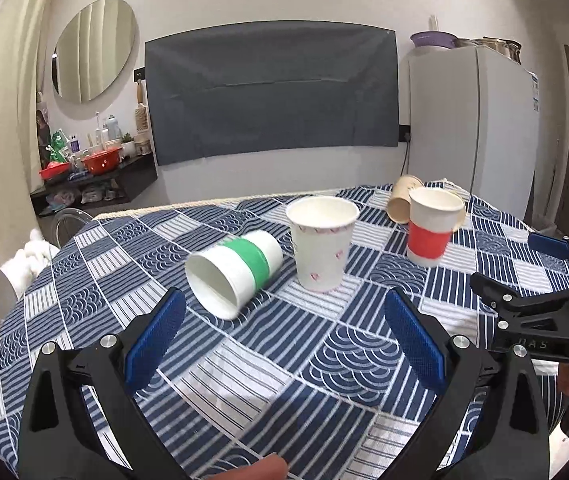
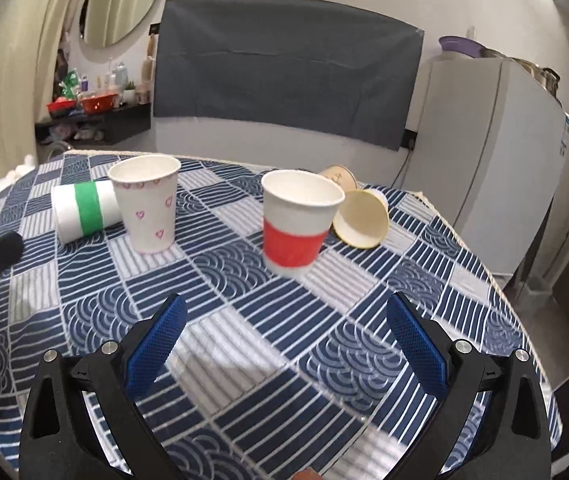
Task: Flip cup upside down
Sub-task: 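Move the right gripper to the red-banded cup and close on its rim, then lift the red-banded cup with the right gripper and rotate it mouth-down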
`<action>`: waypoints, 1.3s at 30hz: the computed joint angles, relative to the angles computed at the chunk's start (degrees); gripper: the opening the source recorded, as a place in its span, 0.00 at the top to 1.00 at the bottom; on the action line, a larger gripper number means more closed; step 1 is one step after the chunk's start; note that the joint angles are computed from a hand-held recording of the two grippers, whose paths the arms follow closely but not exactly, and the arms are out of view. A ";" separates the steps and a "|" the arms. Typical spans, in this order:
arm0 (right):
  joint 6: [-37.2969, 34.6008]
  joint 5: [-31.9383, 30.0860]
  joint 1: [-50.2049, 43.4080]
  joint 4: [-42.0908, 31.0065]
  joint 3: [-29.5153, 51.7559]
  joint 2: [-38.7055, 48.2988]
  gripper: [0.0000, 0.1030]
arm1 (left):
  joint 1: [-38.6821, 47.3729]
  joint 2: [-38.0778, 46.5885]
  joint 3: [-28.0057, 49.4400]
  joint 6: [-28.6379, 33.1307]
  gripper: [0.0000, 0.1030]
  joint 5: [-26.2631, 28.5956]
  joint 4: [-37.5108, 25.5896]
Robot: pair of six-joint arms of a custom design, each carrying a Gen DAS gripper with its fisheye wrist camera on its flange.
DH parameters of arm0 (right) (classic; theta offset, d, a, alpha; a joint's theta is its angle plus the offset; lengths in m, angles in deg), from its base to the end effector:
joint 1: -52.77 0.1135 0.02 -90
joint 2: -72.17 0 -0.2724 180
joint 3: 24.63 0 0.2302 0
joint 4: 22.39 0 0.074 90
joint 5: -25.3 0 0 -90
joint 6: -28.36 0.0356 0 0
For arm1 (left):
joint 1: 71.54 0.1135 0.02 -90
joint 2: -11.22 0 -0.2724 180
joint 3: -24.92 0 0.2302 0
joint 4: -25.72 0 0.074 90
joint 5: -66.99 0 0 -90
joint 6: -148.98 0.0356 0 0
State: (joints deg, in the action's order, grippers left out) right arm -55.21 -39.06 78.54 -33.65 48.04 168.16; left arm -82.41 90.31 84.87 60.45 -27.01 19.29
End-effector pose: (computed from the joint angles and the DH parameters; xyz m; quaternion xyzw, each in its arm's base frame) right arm 0.3193 0.1371 0.2331 -0.0433 0.8683 -0.0630 0.4901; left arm 0.2801 -0.0513 0.2582 0.0724 0.8426 -0.0142 0.5334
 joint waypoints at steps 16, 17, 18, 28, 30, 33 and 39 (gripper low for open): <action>2.95 -12.91 -10.50 -14.44 27.68 18.34 0.08 | 5.90 15.98 23.68 1.16 0.06 11.09 -16.14; 3.25 -13.81 -10.95 -15.17 29.09 19.44 0.08 | 5.42 17.07 24.61 1.61 0.06 10.55 -16.23; 3.67 -14.70 -11.39 -15.53 30.19 20.36 0.08 | 5.10 17.72 25.17 1.92 0.06 10.17 -16.27; -1.18 -20.18 -11.53 -11.11 30.27 21.24 0.42 | 4.13 19.77 25.25 4.15 0.06 10.90 -15.45; -0.81 -23.27 -11.51 -9.50 26.79 17.97 0.42 | 4.20 18.61 24.08 4.64 0.06 10.78 -14.98; 0.36 -26.26 -10.84 -8.60 23.24 13.59 0.41 | 5.47 16.83 22.83 5.38 0.06 13.91 -16.46; 2.88 -26.48 -8.27 -12.47 21.82 7.70 0.40 | 9.30 11.96 16.44 6.10 0.06 18.19 -15.35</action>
